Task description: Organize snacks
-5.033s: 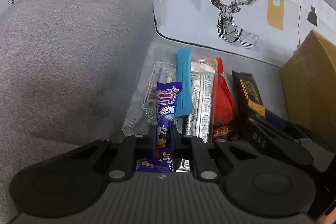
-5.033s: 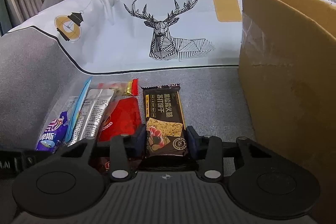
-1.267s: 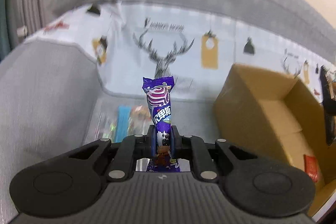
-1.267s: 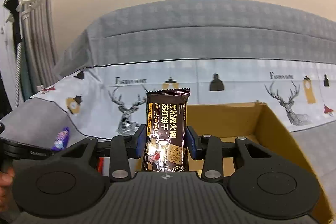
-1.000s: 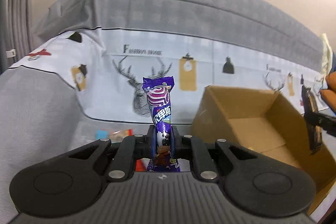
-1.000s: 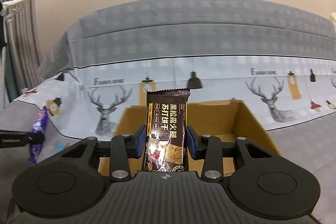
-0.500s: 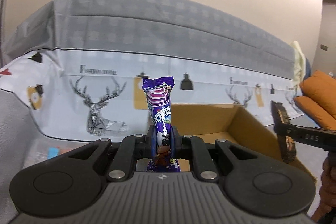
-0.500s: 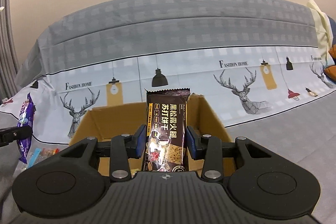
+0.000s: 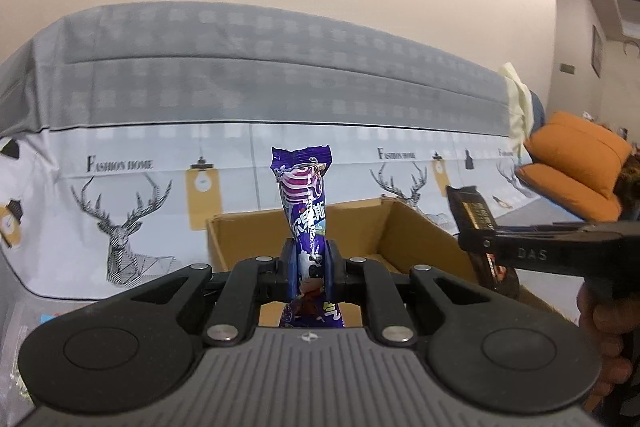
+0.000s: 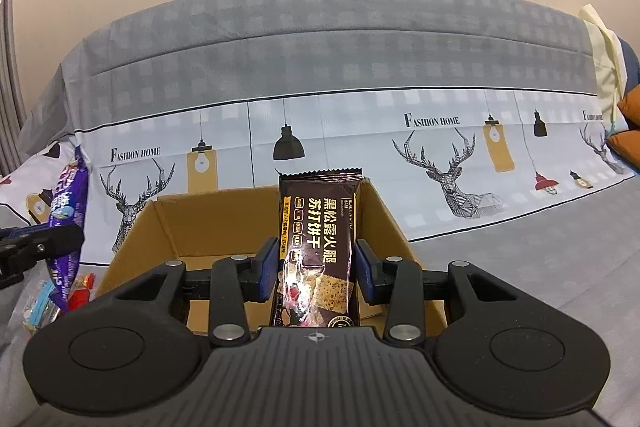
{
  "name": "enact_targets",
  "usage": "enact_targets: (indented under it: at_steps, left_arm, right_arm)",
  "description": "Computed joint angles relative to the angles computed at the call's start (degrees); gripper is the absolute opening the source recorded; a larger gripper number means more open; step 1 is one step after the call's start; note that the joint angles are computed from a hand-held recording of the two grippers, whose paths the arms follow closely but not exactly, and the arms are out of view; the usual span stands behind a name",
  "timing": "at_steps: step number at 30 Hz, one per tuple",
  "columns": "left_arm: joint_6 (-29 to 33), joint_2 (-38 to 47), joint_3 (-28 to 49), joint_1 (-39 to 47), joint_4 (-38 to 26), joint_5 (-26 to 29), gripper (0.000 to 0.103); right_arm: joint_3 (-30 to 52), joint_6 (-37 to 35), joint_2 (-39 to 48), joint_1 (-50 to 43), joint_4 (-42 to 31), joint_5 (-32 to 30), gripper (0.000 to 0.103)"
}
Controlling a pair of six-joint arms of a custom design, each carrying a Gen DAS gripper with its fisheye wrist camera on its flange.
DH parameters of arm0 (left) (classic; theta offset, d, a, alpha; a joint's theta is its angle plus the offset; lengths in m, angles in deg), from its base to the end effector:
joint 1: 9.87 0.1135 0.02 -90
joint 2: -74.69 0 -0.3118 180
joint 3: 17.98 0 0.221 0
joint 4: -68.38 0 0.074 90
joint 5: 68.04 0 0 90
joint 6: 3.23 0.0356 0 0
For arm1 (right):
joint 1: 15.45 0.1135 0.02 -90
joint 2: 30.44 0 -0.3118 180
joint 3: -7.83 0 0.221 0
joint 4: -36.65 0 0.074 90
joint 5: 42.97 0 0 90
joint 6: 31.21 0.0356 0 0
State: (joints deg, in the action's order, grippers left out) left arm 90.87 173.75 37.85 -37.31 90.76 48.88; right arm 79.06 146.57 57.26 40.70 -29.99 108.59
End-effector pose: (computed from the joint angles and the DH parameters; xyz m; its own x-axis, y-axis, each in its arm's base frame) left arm 0.2845 -0.1659 0.2324 -0.2588 0.2062 -0.9436 0.8070 0.5831 -0.0939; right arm 0.1543 0.1739 0.2721 -0.3579 0.3207 -0.8770 0.5395 0.8376 0.0861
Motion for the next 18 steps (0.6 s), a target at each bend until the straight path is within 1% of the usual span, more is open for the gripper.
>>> enact_targets:
  at_steps: [8,18]
  left_arm:
    - [2.04,0.23,-1.41,-1.80,2.16,0.40,0.014]
    - [2.59,0.50,-1.42,-2.54,2.21,0.59,0.014]
  right_arm:
    - [0.83,-0.29,0.58,-0.17,-0.77,-0.28,0.042]
    - [1.51,0.17,1.06,-0.05,-2.04,-0.44,0.042]
